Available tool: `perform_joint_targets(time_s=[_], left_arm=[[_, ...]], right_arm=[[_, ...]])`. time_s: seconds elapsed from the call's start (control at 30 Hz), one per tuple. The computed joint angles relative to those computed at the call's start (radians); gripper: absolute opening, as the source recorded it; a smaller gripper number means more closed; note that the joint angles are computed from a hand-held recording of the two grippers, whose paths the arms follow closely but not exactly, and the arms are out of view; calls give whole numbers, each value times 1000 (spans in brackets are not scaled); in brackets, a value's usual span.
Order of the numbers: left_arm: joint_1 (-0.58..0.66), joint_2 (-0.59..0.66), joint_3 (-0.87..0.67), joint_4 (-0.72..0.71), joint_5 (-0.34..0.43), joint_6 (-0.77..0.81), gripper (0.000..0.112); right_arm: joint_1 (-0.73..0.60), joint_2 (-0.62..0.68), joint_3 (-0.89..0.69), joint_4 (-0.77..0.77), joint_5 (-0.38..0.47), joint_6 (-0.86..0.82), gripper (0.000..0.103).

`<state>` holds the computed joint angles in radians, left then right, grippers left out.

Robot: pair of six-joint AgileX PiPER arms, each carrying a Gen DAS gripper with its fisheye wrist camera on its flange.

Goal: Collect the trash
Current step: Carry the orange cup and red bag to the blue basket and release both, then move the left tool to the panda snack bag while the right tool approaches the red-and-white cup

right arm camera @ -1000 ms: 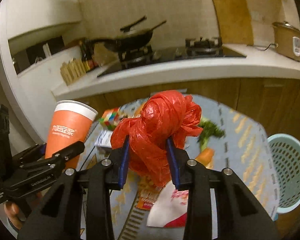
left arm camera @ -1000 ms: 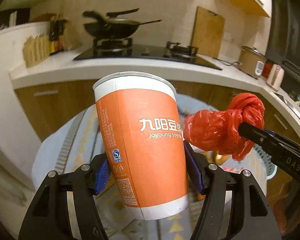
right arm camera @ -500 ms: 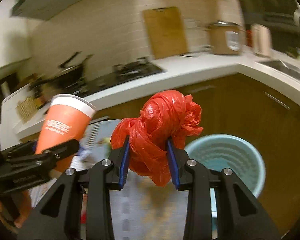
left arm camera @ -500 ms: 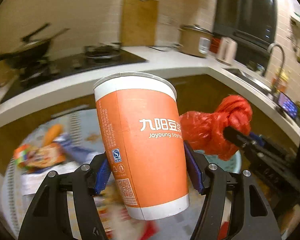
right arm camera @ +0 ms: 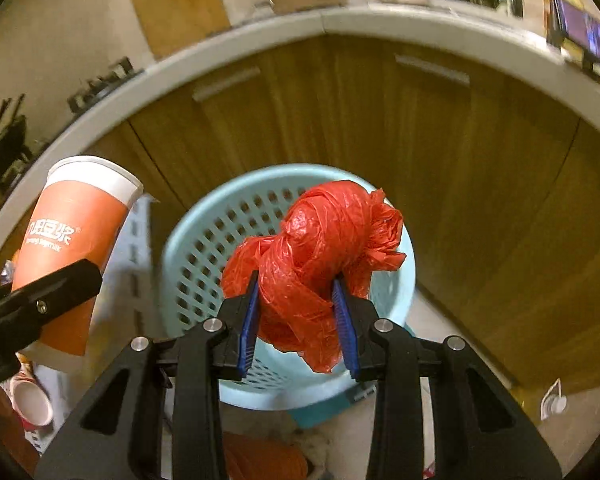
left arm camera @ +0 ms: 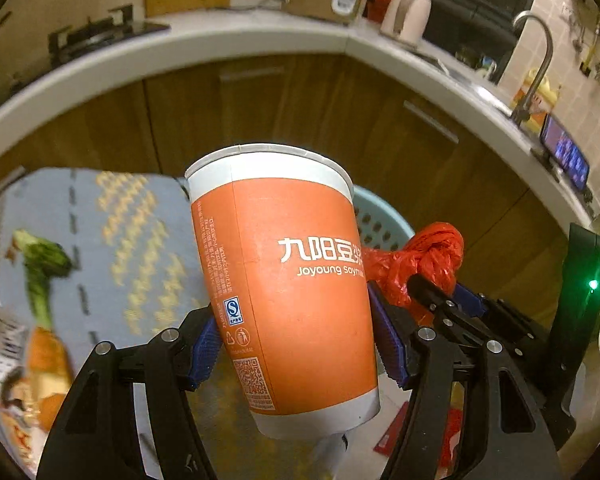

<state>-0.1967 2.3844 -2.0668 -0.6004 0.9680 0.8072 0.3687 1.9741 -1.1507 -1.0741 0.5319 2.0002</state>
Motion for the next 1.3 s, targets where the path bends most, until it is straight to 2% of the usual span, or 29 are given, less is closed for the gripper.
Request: perform_joint_targets(time_s=[0.23,0.3,0.33,0.4,0.57,0.77,0.87,1.0,1.07,1.17,1.3], left_arm=[[-39,91,-74,71,-4,-77,65],[-38,93,-71,70,2,-74,67],[-36,86,-58,68,-8,-68,70],[-29,60,-14,50,-41,-38,73],[-7,-6,69,14,-85,17,74],[55,-86,151,-56,-75,80,74],[104,-142,210,-130,-50,150,74],[187,-261,349,-231,-99,297,74],[239,-310,402,-282,-116,364,74],[329,-356,438,-333,-100,423,74],[452,-357,434,-377,-86,458,74]], right_arm=[[-15,79,-58,102,-5,-113,34],[-29,94,-73,125,-28,-144,42],[-32,99,-82,135,-27,-157,48],[-27,86,-54,106,-31,-122,52],[-20,58,-20,42,-32,-49,52],[45,14,-30,-1,41,-27,52],[99,-11,-57,-30,101,-26,51],[174,-34,-113,-56,170,-39,51],[210,-40,-144,-72,183,-48,51],[272,-18,-220,-79,201,-90,51],[347,50,-353,-46,203,-188,51]])
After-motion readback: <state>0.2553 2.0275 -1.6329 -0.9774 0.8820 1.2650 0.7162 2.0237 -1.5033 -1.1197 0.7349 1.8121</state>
